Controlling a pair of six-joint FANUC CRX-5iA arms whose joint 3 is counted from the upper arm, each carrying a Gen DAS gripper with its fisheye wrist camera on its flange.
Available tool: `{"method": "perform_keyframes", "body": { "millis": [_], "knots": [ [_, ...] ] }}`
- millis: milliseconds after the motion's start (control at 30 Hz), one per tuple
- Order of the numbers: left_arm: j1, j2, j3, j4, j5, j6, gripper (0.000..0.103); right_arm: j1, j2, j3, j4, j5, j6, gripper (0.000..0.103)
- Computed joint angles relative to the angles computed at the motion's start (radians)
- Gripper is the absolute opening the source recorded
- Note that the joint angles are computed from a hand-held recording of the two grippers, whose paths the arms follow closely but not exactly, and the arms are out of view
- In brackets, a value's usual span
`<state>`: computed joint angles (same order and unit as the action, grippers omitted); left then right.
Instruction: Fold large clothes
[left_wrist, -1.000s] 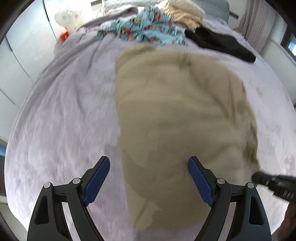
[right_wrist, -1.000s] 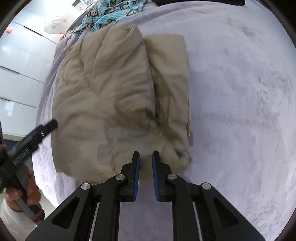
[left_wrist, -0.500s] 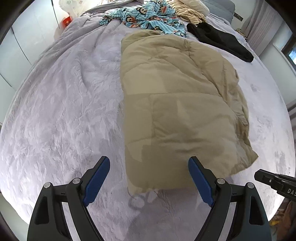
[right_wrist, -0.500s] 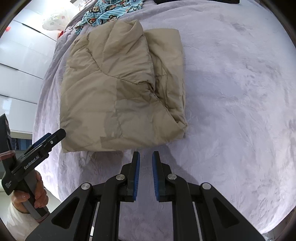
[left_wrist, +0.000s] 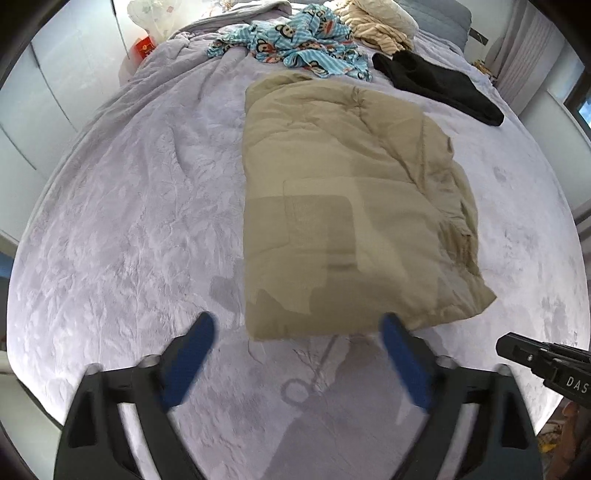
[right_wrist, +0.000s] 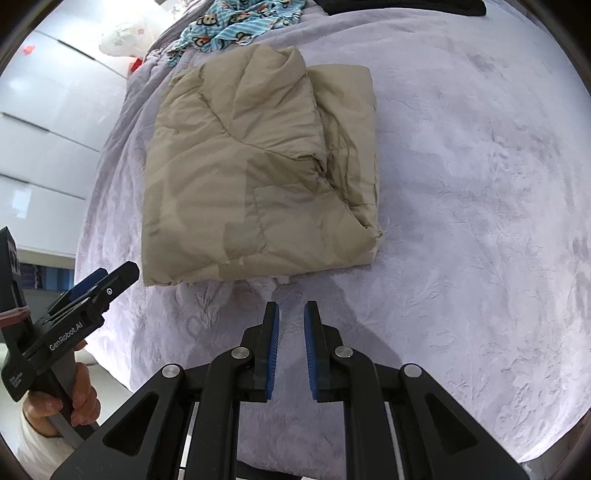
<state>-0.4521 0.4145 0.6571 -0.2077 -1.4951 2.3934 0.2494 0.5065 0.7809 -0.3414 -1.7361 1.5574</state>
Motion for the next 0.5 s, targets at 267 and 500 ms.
{"method": "perform_keyframes", "body": {
  "millis": [267, 500],
  "knots": [
    [-0.065, 0.008, 0.097, -0.07, -0.079, 0.087, 0.103, -0.004, -0.043, 0.023, 0.001, 0.022, 0.055, 0.06],
    [-0.098, 0.013, 0.19, -0.129, -0.149, 0.09, 0.103, 0.05, -0.109, -0.014, 0.142, 0.135, 0.069, 0.082]
  ]
}}
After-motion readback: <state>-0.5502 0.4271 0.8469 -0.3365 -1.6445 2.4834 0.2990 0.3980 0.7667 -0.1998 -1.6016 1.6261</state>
